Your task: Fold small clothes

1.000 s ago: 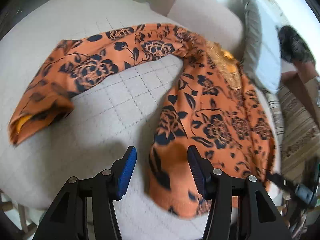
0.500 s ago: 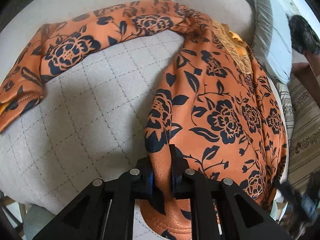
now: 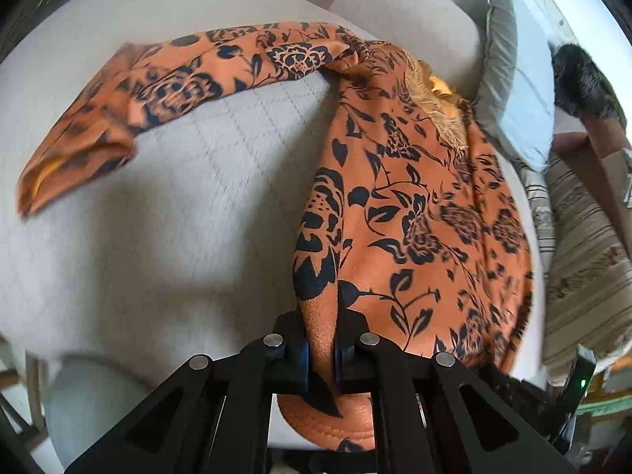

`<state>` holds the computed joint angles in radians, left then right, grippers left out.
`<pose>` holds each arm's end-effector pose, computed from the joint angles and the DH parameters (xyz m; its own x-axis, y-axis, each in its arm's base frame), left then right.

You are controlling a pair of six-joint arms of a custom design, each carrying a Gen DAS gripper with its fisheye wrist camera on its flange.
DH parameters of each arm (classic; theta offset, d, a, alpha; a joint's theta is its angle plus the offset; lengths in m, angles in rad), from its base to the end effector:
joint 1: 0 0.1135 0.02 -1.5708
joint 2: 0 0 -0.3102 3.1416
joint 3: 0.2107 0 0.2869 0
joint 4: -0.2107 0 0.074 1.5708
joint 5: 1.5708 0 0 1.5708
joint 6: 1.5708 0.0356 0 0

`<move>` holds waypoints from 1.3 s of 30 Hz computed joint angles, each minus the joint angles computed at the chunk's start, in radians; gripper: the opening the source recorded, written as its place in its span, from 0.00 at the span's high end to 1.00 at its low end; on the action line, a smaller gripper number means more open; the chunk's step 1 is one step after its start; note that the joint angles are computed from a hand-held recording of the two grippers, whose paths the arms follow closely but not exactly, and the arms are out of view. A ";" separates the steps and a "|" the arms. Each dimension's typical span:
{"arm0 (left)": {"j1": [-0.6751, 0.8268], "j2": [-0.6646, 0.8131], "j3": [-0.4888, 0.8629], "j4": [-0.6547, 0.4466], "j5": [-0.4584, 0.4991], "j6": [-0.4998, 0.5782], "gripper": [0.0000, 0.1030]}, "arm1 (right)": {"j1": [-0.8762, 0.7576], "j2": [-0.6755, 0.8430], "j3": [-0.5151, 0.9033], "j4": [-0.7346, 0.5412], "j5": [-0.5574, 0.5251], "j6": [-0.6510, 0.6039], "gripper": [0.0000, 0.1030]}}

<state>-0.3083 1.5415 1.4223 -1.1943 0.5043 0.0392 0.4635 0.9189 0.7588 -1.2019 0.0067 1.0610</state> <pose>0.3029 -0.1145 0.3481 -0.9058 0.3245 -0.2726 0.4187 0.7848 -0.4570 0.1263 0.0628 0.2674 -0.8162 0.5679 -0.1069 0.5462 0.8186 0.1777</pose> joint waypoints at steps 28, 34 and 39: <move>0.080 0.100 0.021 0.322 -0.395 0.005 0.48 | -0.154 0.384 0.383 0.609 -0.088 -0.136 0.17; 0.211 0.073 -0.038 0.385 -0.176 -0.060 0.98 | -0.213 0.760 0.694 0.637 -0.397 -0.280 0.26; 0.351 0.060 -0.029 0.339 0.065 -0.090 0.99 | -0.162 1.081 1.081 0.459 -0.499 -0.381 0.26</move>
